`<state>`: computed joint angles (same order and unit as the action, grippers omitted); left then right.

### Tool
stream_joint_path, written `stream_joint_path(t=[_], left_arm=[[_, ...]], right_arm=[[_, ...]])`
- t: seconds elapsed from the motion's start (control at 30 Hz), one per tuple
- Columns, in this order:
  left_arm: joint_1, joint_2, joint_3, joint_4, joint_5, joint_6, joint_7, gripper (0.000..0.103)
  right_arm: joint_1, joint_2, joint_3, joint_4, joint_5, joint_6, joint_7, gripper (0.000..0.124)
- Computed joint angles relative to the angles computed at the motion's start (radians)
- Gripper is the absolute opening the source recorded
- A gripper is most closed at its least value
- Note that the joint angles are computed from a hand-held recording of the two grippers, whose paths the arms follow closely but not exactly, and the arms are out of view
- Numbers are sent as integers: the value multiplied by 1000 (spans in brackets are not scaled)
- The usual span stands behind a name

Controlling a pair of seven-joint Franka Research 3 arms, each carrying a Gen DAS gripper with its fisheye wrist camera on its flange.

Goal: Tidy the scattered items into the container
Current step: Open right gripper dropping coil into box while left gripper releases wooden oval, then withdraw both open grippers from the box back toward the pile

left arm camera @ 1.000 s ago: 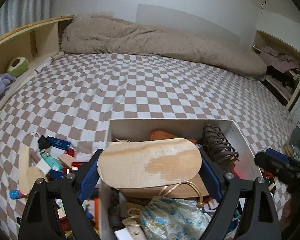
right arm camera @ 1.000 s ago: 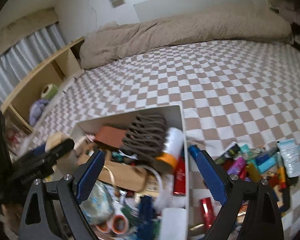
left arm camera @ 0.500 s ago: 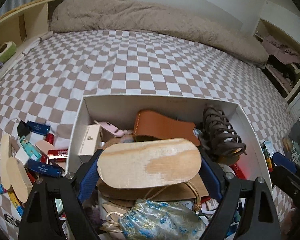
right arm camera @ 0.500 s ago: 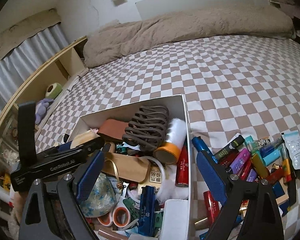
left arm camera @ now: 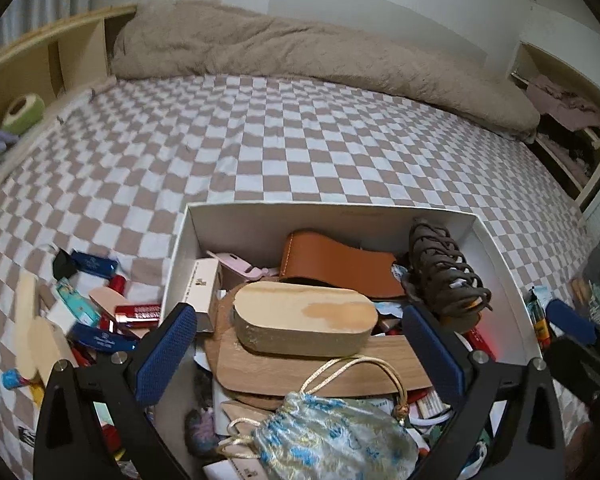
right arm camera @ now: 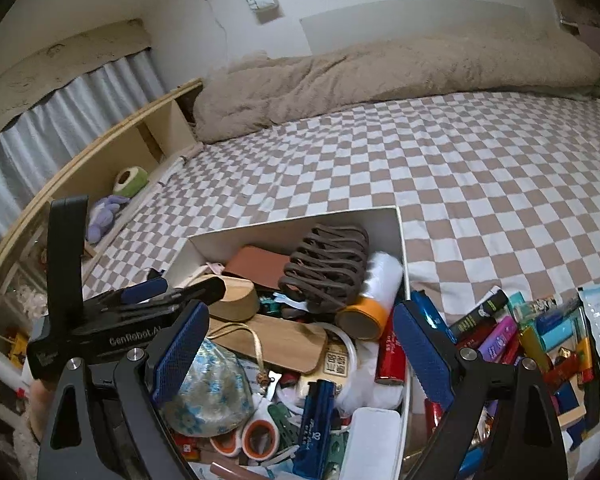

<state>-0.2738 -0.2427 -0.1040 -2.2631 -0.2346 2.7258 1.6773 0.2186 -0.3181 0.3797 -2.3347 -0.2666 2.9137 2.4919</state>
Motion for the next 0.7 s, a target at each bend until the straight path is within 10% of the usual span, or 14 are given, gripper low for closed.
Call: stream_joint_path(t=[0.7], left_arm=[[-30, -126, 28, -104, 118, 116, -63, 103]], right_arm=[[-172, -91, 137, -15, -181, -10, 97, 95]])
